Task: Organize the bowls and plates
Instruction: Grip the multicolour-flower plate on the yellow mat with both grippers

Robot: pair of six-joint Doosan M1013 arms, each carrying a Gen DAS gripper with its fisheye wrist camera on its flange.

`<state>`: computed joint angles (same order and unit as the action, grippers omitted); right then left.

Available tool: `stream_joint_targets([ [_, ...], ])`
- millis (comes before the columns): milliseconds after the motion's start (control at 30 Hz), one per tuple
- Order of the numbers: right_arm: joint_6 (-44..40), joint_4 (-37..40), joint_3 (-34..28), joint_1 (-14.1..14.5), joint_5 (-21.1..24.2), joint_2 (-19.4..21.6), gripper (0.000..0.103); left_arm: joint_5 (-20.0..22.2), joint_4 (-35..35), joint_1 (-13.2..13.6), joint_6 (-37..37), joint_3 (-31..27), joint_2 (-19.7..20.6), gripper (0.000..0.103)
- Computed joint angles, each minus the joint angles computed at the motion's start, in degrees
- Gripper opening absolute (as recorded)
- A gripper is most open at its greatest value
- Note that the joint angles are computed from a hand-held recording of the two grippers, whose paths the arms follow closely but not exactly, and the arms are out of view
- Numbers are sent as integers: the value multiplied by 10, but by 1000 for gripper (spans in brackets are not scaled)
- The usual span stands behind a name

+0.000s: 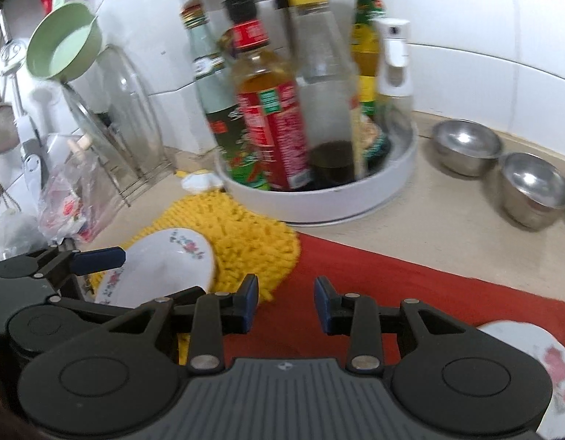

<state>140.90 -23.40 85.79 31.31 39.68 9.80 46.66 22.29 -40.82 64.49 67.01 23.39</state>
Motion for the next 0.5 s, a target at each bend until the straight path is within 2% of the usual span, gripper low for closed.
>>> stream_joint_targets([
  [233, -54, 55, -37, 0, -11, 35, 31, 17, 28, 19, -33, 4, -4, 98],
  [500, -137, 140, -76, -3, 4, 76, 31, 49, 35, 42, -57, -5, 6, 98],
])
